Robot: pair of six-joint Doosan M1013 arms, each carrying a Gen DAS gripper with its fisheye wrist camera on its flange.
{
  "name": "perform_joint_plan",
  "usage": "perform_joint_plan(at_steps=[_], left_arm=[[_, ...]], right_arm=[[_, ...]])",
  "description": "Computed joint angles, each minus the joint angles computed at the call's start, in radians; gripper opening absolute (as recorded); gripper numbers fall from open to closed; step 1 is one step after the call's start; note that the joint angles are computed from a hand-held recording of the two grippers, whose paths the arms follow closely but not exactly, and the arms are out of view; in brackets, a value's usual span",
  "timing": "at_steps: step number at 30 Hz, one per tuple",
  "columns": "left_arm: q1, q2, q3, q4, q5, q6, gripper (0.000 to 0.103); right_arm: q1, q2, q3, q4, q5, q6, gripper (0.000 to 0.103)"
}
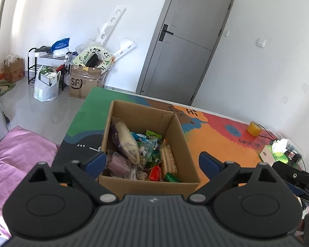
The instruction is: Organize snacks
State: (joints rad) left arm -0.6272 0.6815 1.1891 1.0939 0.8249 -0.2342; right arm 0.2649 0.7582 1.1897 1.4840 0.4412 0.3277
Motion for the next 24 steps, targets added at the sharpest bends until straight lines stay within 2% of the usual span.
perform_joint_plan(at_steps=[6, 10, 16, 24], left_arm=[[-0.018, -0.007, 0.005, 0.017, -0.003, 0.032, 0.102], [-0.027, -0.009, 0.006, 0.021, 0.000, 0.045, 0.102], [-0.040, -0.017, 0.009, 0.020, -0.004, 0.088, 0.102], [-0.053, -0.028, 0.016, -0.005, -0.002, 0.157, 0.102]], right_arm=[[-0.018, -0.028, 0.044, 0.052, -0.001, -0.064, 0.103], [-0.026, -0.047, 0.074, 0.075, -0.008, -0.114, 0.103], [-0.034, -0.073, 0.110, 0.071, -0.015, -0.143, 0.103], [-0.034, -0.097, 0.129, 0.010, -0.034, -0.109, 0.103]])
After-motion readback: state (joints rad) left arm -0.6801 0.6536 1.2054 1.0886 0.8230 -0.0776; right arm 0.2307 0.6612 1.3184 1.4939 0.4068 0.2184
